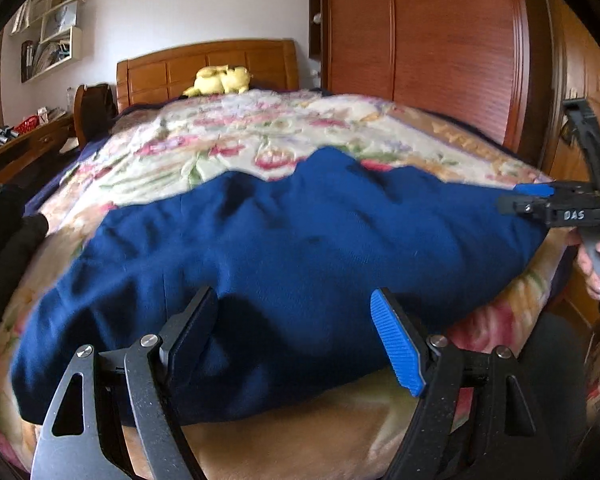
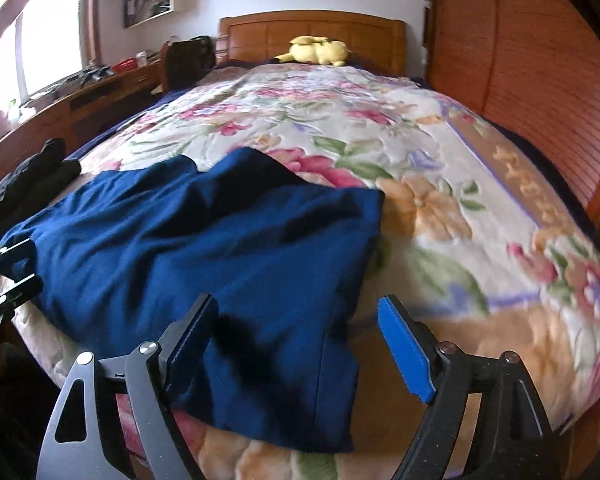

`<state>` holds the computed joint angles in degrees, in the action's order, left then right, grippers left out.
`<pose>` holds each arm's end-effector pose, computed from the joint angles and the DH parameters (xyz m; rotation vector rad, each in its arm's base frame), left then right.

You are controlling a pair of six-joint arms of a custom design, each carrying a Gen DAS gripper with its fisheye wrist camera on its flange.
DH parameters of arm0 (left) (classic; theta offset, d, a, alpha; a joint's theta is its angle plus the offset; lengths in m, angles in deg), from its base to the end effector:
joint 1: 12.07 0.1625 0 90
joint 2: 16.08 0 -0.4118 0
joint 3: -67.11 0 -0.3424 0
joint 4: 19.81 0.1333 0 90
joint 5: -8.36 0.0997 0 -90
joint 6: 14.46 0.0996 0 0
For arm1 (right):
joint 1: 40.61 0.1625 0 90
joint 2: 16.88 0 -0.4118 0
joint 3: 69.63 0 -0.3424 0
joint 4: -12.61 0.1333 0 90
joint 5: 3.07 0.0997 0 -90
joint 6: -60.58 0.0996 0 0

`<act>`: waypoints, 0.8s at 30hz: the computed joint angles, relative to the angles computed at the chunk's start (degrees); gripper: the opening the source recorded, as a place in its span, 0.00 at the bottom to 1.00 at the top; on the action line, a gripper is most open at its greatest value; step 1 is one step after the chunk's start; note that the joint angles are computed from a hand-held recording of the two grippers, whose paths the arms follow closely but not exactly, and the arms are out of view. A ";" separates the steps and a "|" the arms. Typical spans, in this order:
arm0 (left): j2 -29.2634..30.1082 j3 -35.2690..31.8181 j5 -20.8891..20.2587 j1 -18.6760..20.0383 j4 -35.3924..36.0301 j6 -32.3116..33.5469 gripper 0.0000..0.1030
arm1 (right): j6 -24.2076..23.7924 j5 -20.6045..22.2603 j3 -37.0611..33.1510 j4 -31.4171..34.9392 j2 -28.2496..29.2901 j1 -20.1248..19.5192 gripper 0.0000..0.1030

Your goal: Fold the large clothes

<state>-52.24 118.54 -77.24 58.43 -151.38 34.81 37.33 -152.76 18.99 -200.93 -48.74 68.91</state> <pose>-0.1329 -0.7975 0.2704 1.6083 2.3960 -0.6231 0.2527 -0.5713 0.1653 0.0226 -1.9310 1.1562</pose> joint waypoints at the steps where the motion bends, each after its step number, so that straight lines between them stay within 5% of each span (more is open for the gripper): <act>1: 0.16 -0.16 0.25 0.14 0.43 0.04 0.77 | 0.64 -0.24 0.24 -0.50 0.15 0.00 0.82; 6: 0.63 0.00 0.52 0.71 0.85 0.58 0.77 | 2.85 -1.28 0.44 -1.18 0.80 -0.65 0.89; 10: 0.61 0.06 -0.14 1.05 1.33 0.70 0.77 | 10.98 -0.74 0.97 4.06 0.89 -0.61 0.89; 24: 0.98 -0.68 -1.11 1.36 1.81 0.97 0.77 | 18.41 1.61 2.75 7.91 -0.13 -1.19 0.89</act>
<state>-51.26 117.87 -78.35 59.79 -149.56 35.78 55.73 -151.15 21.74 -193.02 -48.87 67.72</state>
